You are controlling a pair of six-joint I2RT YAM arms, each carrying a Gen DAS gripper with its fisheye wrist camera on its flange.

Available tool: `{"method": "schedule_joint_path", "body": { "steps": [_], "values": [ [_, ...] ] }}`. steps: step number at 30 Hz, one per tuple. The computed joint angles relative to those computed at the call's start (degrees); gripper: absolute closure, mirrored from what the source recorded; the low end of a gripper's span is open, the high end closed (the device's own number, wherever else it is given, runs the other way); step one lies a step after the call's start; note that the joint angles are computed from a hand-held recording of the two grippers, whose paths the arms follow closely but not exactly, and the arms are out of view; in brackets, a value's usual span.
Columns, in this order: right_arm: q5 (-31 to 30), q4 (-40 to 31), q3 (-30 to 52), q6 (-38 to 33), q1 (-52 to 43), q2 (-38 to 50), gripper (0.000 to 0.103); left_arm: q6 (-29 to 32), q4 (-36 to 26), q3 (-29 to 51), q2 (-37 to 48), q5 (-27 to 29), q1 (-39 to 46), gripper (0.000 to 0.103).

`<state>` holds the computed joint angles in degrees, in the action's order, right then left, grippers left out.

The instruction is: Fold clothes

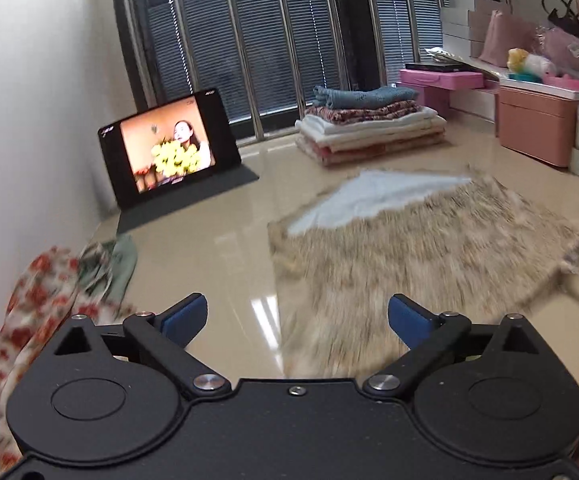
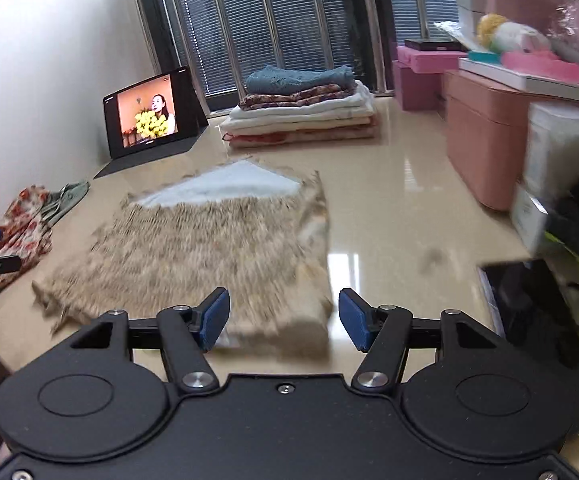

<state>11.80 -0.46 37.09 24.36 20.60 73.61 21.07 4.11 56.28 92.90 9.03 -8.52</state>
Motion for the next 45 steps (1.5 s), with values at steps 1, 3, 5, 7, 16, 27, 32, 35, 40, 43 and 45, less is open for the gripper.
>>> {"method": "schedule_joint_path", "body": {
  "steps": [1, 3, 5, 7, 16, 27, 32, 35, 40, 43, 45],
  "values": [
    [0.1, 1.8, 1.6, 0.8, 0.3, 3.6, 0.041, -0.4, 1.0, 1.1, 2.0, -2.7, -2.0, 0.006],
    [1.4, 4.5, 4.5, 1.6, 1.4, 10.4, 0.043, -0.1, 2.7, 2.6, 5.7, -6.8, -5.1, 0.01],
    [3.3, 6.2, 6.2, 1.6, 2.8, 15.2, 0.043, 1.2, 2.4, 4.0, 9.0, -9.2, -6.6, 0.029],
    [6.0, 8.1, 6.1, 0.6, 4.6, 17.6, 0.041, 1.4, 2.7, 3.9, 10.9, -8.5, -6.7, 0.038],
    [9.8, 10.5, 3.0, -3.9, 6.8, 16.4, 0.04, -5.0, 2.8, 3.0, 11.4, -0.1, -2.1, 0.039],
    [10.8, 10.9, -0.4, 2.1, 8.2, 10.0, 0.018, -12.0, 12.2, -7.1, 1.6, -2.4, -2.0, 0.0],
    [19.8, 16.3, -9.9, 0.1, 18.5, -6.2, 0.001, -18.3, 14.8, -17.4, -12.9, 7.3, 1.9, 0.0],
    [28.4, 13.5, -12.5, 0.1, 28.0, -13.6, 0.0, -20.0, 13.8, -24.9, -21.9, 13.0, 4.7, 0.0],
    [45.4, 7.8, -13.0, 7.2, 44.8, -15.7, 0.0, -20.2, 9.6, -38.4, -37.6, 14.3, 5.5, 0.0],
    [50.8, 4.9, -12.4, 12.3, 50.7, -14.5, 0.0, -21.8, 3.2, -42.1, -45.4, 15.4, 5.4, 0.0],
    [51.9, 4.4, -12.7, 14.8, 53.0, -14.6, 0.0, -22.2, -1.3, -43.1, -49.5, 17.9, 7.1, 0.0]
  ]
}}
